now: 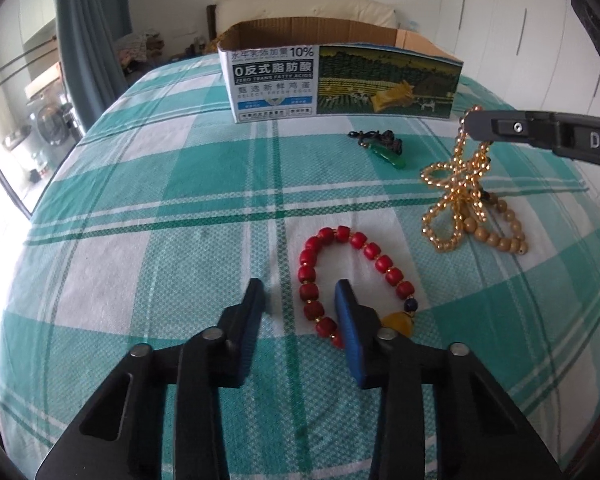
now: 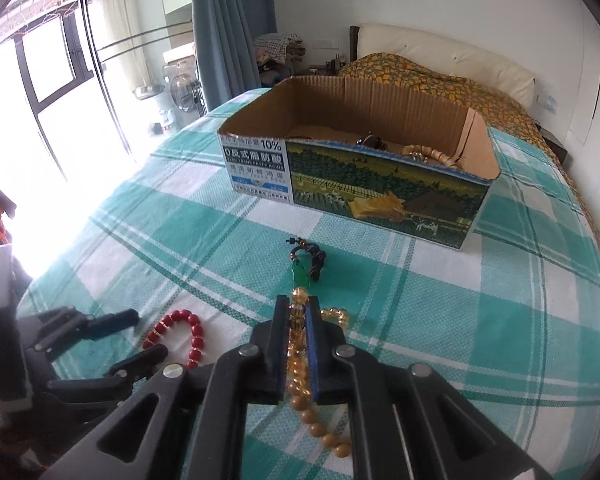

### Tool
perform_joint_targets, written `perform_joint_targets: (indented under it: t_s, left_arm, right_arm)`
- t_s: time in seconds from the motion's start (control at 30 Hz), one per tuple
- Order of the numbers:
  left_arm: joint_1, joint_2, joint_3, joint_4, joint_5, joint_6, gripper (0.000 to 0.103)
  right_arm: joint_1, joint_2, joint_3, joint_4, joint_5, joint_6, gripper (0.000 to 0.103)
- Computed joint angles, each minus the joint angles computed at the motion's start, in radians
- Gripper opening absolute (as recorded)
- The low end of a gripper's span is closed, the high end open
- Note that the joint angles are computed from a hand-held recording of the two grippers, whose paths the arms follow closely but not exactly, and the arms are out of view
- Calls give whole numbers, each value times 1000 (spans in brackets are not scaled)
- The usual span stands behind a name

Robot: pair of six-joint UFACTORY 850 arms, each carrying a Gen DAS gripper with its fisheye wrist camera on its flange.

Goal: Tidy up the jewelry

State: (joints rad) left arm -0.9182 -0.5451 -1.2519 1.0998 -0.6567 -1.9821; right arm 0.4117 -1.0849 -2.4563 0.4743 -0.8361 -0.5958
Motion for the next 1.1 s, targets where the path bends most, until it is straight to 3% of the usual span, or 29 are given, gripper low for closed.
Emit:
perform_joint_targets:
  t_s: [0.03,0.1,0.3,0.63,1.1]
  left_arm:
    - [2,0,-1,3,9,0,14]
    - [7,1,0,0,25,-1,8]
    - [21,20,18,-14,66,-44,8]
    - [16,32,16,13,61,-52,8]
    - [14,27,32,-11,48,-43,9]
  right_arm:
    - [-4,11,10,14,3,-1,8]
    - [-12,39,41,36,15,-7,8]
    - [-46,110,123,70,56,10,8]
    - [-97,180,207,39,139,66,8]
    - [-138,213,375,-156,194,212,8]
